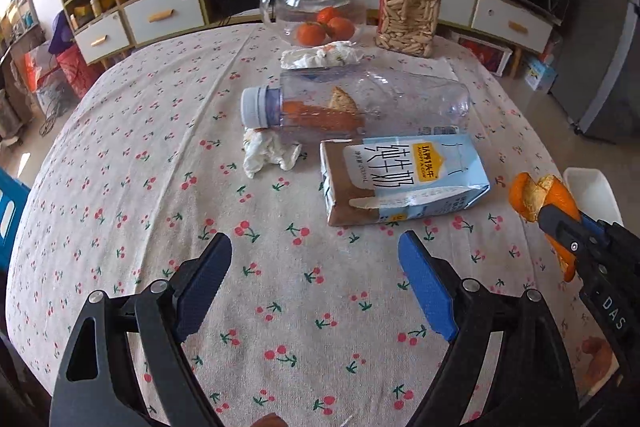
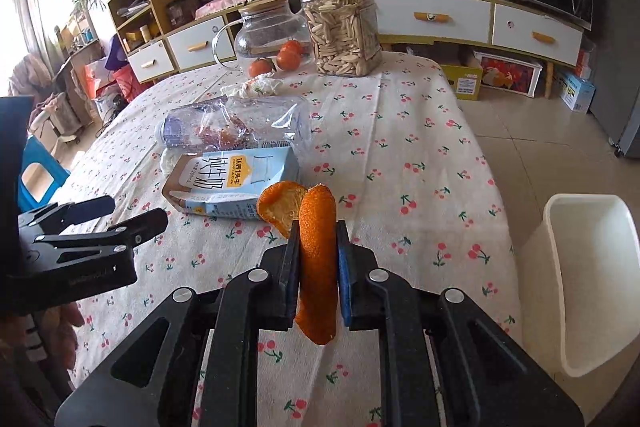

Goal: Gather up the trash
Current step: 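Grasp the white milk carton with the left tool while the right holds the peel, then carry both items to the bin while the right tool opens to drop the peel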

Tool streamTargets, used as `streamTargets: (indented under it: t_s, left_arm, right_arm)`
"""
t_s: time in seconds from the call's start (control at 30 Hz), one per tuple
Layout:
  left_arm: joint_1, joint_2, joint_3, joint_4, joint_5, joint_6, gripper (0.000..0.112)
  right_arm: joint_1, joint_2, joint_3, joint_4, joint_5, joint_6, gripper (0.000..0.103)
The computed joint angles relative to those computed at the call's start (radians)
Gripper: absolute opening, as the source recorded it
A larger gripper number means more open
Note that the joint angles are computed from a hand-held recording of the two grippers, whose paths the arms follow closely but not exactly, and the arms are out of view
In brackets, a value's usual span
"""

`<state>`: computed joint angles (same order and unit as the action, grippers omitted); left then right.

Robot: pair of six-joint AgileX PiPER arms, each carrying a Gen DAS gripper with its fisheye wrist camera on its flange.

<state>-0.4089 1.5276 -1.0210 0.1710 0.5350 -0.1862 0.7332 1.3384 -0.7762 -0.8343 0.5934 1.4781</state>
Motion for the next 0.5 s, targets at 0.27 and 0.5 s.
streamTargets:
  t_s: [0.27,0.5]
  left_arm:
    - [-0.103,0.224,-0.308,-0.004,0.178,0.353,0.087]
    - [-0.179,0.412,-0.499,0.078,0.284,0.349,0.09]
  right_arm:
    - [-0.032,-0.09,0.084,-0.024,0.001,0.059,0.015]
    - [-0.075,-0.13,0.118,0.009,-0.017,0.026,0.016]
